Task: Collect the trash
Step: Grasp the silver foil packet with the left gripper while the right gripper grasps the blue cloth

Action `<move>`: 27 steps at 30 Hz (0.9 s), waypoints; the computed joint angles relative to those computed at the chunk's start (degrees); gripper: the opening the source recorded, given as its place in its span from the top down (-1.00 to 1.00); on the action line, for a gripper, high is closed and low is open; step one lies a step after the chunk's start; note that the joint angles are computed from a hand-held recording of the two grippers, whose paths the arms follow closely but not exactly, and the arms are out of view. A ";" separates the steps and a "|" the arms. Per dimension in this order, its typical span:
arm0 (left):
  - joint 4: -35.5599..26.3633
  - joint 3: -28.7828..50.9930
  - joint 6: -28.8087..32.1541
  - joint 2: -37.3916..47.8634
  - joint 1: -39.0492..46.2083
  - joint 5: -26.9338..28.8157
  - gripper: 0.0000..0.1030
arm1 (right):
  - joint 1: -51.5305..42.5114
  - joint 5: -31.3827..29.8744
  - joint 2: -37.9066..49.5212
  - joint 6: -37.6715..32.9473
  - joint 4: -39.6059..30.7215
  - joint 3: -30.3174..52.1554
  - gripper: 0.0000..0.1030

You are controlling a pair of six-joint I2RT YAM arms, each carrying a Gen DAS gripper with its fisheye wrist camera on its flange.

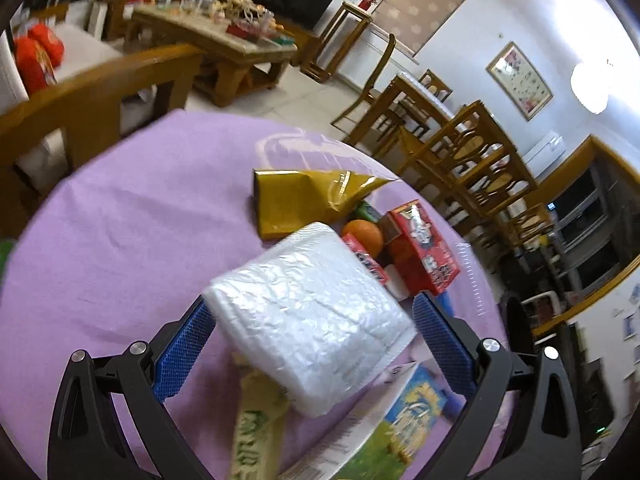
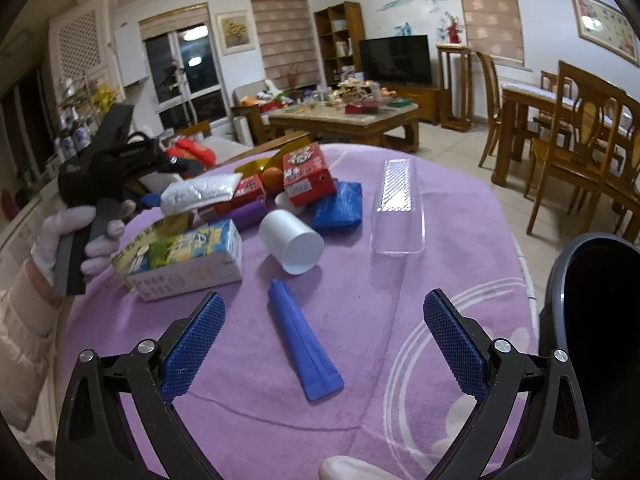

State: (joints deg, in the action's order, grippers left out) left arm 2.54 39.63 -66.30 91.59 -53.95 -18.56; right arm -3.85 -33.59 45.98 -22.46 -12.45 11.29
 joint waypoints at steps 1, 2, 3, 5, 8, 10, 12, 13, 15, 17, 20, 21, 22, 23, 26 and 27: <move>1.51 -0.25 0.82 0.10 0.35 -0.06 -0.90 | 2.45 1.99 0.15 1.33 0.51 -0.24 -0.81; 1.94 -0.06 1.58 0.35 0.30 -0.78 -0.89 | 4.94 4.11 1.70 2.60 1.99 -0.21 -0.76; 1.90 0.20 2.16 0.46 0.17 -1.50 -0.88 | 5.72 5.84 6.11 3.11 5.27 0.82 -0.72; 2.09 0.18 1.39 0.71 0.79 -0.41 -0.82 | 10.26 9.41 9.54 4.19 5.61 2.16 -0.56; 7.28 -2.55 -0.43 1.05 1.94 3.15 -0.51 | 13.31 13.25 16.53 4.31 7.05 5.30 -0.42; 8.68 -3.38 -1.30 1.58 2.29 5.03 -0.50 | 15.13 15.03 19.57 3.99 6.59 7.37 -0.37; 5.64 -2.22 -1.21 2.00 1.33 2.66 -0.46 | 18.33 17.49 21.79 4.89 6.24 8.66 -0.16; 5.49 -2.11 -0.25 1.97 0.73 1.40 -0.24 | 20.59 19.28 23.32 5.57 5.67 9.78 -0.05; 8.91 -3.62 0.20 1.41 0.22 1.25 -0.03 | 23.08 22.23 24.59 5.93 5.97 10.27 0.11; 9.93 -3.89 0.96 1.45 -0.41 0.65 0.22 | 25.57 24.52 24.63 7.69 6.28 10.68 0.41; 9.94 -4.56 1.08 0.35 -1.52 -2.05 0.46 | 26.11 24.20 24.19 8.17 6.05 10.79 0.67; 10.80 -5.43 1.01 -0.34 -1.99 -2.98 0.51 | 26.24 24.11 24.11 8.42 6.21 10.67 0.68; 11.89 -6.73 0.87 -1.59 -2.75 -4.25 0.58 | 26.85 24.39 23.52 9.36 5.72 10.87 0.73; 12.03 -7.23 0.77 -2.45 -3.49 -5.31 0.60 | 27.10 24.45 22.65 9.91 5.74 10.24 0.76; 10.20 -7.74 0.83 -5.67 -6.86 -10.01 0.61 | 26.42 23.71 18.95 10.52 5.32 7.90 0.80; 9.11 -7.66 1.03 -7.08 -8.56 -12.04 0.61 | 24.07 21.52 18.05 9.18 5.13 7.30 0.80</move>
State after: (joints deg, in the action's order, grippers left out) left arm 11.65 31.97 -65.28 84.51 -62.51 -30.61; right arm 20.22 -12.07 64.03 -13.28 -7.32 18.59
